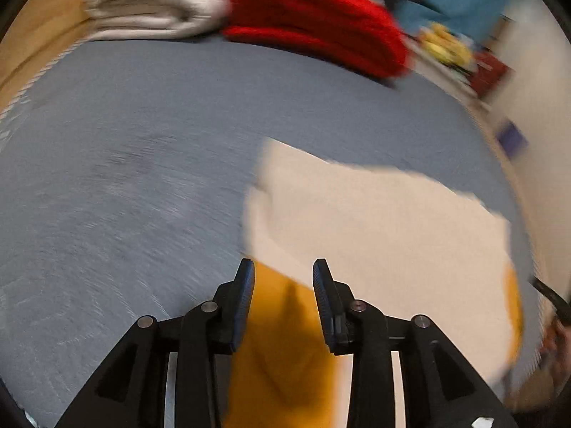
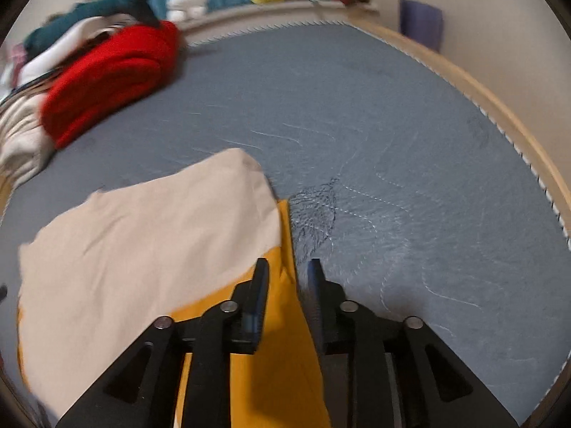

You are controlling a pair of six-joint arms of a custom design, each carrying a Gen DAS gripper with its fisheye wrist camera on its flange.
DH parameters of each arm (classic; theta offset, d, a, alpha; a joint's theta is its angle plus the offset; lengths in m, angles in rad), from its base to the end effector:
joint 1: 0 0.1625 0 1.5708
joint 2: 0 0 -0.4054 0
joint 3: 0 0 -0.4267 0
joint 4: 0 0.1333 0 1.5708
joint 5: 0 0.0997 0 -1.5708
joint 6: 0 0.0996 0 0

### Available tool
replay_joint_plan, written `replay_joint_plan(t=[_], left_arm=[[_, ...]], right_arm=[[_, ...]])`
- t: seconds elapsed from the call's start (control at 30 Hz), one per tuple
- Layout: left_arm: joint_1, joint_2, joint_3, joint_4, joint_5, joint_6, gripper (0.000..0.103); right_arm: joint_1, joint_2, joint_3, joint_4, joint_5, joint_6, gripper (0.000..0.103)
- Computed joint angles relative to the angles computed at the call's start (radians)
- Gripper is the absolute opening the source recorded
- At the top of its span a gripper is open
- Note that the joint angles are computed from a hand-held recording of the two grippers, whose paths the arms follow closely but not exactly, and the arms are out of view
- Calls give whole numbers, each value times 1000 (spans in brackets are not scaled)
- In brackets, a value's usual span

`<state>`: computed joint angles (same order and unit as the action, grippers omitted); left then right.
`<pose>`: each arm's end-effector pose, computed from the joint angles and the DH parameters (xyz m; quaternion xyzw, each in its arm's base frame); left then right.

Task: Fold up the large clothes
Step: 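Fold the held bundle over with both tools, then open them, then lift both open tools away from the folded jacket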

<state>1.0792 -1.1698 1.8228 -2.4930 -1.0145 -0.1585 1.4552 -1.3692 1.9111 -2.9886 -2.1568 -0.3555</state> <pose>-0.1268 -0.6306 0.2215 0.1216 0.9458 -0.2092 0.2166 0.0115 -0.5795 0.3631 -0.0179 -0.8755 0.3338 0.3491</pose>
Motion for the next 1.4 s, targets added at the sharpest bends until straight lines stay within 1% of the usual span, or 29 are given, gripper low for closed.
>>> replay_joint_plan(t=[0.07,0.1,0.13,0.2,0.23,0.27,0.3,0.33,0.4,0.47,0.5,0.53,0.57,0.6,0.63,0.67,0.7,0.73,0.77,0.8,0.83,0.9,0.93,1.0,1.1,1.2,1.3,1.33,1.4], left_arm=[[15,-16,7,85,-139,48,31],[4,-20,23,150,-164,72,33],[-9,-19,46,195,-146,116,36],[-31,0,86,271,-17,150,36],[-29,4,97,294,13,146,38],[-22,-1,111,301,26,140,38],[-19,-22,124,292,17,134,38],[-24,-32,119,324,34,101,39],[-51,-58,114,422,123,-9,38],[-81,-98,119,514,182,-111,32],[-99,-127,132,527,195,-143,31],[-122,-165,158,510,198,-163,31],[-140,-194,179,487,200,-176,31],[-178,-253,232,430,201,-211,31],[-206,-298,280,375,190,-242,31],[-229,-337,325,306,170,-269,31],[-234,-338,340,234,151,-275,31],[-240,-339,363,162,140,-282,31],[-264,-363,428,86,149,-317,31],[-279,-364,464,43,166,-340,31],[-284,-351,478,20,178,-352,31],[-311,-332,520,66,211,-439,30],[-319,-326,527,83,209,-466,28],[-310,-308,527,61,179,-458,28],[-311,-298,519,39,183,-427,28],[-270,-281,507,2,163,-404,28],[-261,-282,512,-11,152,-414,28],[-256,-276,509,-22,143,-415,28],[-235,-277,515,-55,112,-410,30]], right_arm=[[-9,-70,68,111,65,-48,26],[-9,-82,83,140,65,-69,26],[-10,-92,109,175,42,-113,26],[-16,-83,131,226,-54,-166,26],[-24,-70,143,248,-121,-178,26],[-31,-69,152,266,-147,-173,25],[-45,-82,162,268,-131,-178,24],[-48,-93,156,298,-121,-156,24],[-40,-100,133,367,-154,-77,22],[-18,-92,114,420,-282,1,23],[-11,-90,113,423,-320,20,23],[4,-100,122,384,-353,29,23],[26,-119,137,302,-349,16,23],[48,-128,156,198,-348,-17,23],[87,-133,169,93,-364,-41,23],[147,-156,188,-12,-377,-53,27],[173,-163,212,-116,-364,-82,27],[219,-188,251,-221,-314,-88,28],[245,-186,281,-326,-274,-108,30],[277,-185,310,-389,-254,-108,33],[297,-179,334,-439,-243,-112,35],[321,-151,383,-512,-248,-109,38],[337,-119,393,-514,-286,-91,38],[337,-103,420,-502,-287,-74,38],[304,-62,419,-510,-247,-146,38],[284,-47,413,-395,-229,-95,38],[261,-35,402,-301,-210,-50,38],[270,-29,412,-290,-216,-32,38],[265,11,399,-289,-223,-43,38]])
